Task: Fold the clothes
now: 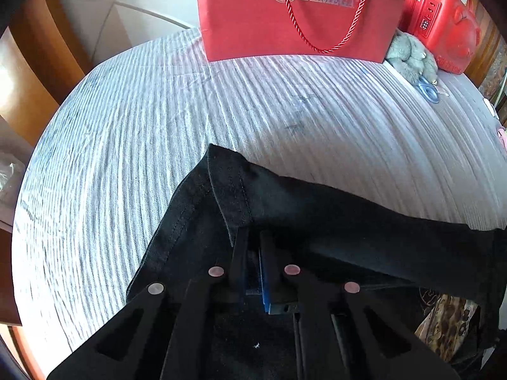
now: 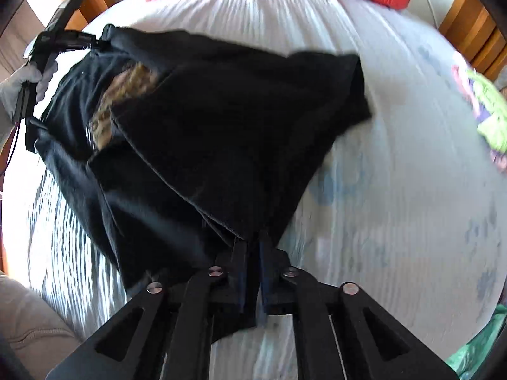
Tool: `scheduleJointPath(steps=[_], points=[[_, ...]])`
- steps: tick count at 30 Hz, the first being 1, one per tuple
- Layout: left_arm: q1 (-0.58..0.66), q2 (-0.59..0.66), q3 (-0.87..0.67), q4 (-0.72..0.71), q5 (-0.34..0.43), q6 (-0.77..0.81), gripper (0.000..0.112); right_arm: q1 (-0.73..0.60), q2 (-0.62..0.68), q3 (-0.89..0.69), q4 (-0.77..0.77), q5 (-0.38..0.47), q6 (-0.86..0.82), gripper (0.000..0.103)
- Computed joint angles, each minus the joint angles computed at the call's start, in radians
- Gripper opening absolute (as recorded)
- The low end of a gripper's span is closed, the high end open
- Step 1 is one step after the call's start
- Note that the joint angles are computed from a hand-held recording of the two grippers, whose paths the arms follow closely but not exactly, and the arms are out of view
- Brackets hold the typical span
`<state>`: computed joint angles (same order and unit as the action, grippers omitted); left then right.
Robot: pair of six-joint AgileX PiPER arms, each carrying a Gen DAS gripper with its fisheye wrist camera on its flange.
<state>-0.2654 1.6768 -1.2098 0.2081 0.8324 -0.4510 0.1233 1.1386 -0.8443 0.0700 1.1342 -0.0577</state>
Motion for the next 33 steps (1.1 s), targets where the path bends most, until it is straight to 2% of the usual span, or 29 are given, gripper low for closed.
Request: scheduleJointPath(steps=[4, 6, 8, 14, 19, 21, 24, 25, 26, 27, 28, 29, 31, 33], points=[[0.052, -0.102, 0.057, -0.098, -0.012, 0.106, 0.008, -0.092, -0.046, -0.037, 0.077, 0.018, -0.044, 0.011], [0.069, -0.183, 0.101, -0.116, 0.001, 0.149, 0.016, -0.128, -0.053, -0.078, 0.127, 0.007, -0.065, 0.011], [0.074, -0.259, 0.141, -0.123, 0.025, 0.185, 0.031, -0.128, -0.033, -0.115, 0.181, -0.021, -0.090, 0.013], [0.104, -0.429, 0.280, -0.135, 0.076, 0.231, 0.032, 0.052, 0.089, -0.146, 0.269, -0.136, -0.064, 0.013], [0.166, -0.553, 0.416, -0.160, 0.110, 0.269, 0.032, 0.195, 0.234, -0.134, 0.223, -0.249, 0.061, 0.013], [0.220, -0.621, 0.471, -0.201, 0.130, 0.339, 0.032, 0.219, 0.244, -0.118, 0.202, -0.282, 0.097, 0.012], [0.340, -0.730, 0.543, -0.293, 0.174, 0.492, 0.033, 0.198, 0.153, -0.079, 0.188, -0.279, 0.159, 0.012], [0.376, -0.767, 0.561, -0.317, 0.195, 0.534, 0.037, 0.191, 0.096, -0.060, 0.163, -0.267, 0.188, 0.013], [0.412, -0.804, 0.578, -0.344, 0.216, 0.579, 0.043, 0.182, 0.037, -0.039, 0.139, -0.249, 0.213, 0.016], [0.449, -0.838, 0.593, -0.373, 0.240, 0.627, 0.045, 0.172, -0.036, -0.012, 0.117, -0.223, 0.243, 0.029], [0.477, -0.871, 0.605, -0.395, 0.266, 0.665, 0.046, 0.159, -0.107, 0.010, 0.097, -0.192, 0.270, 0.037], [0.497, -0.894, 0.613, -0.410, 0.282, 0.694, 0.047, 0.142, -0.177, 0.027, 0.079, -0.156, 0.292, 0.051], [0.531, -0.927, 0.627, -0.435, 0.310, 0.743, 0.049, 0.095, -0.304, 0.061, 0.058, -0.071, 0.320, 0.053], [0.560, -0.943, 0.635, -0.470, 0.334, 0.793, 0.049, 0.005, -0.387, 0.086, 0.099, 0.005, 0.269, 0.053]])
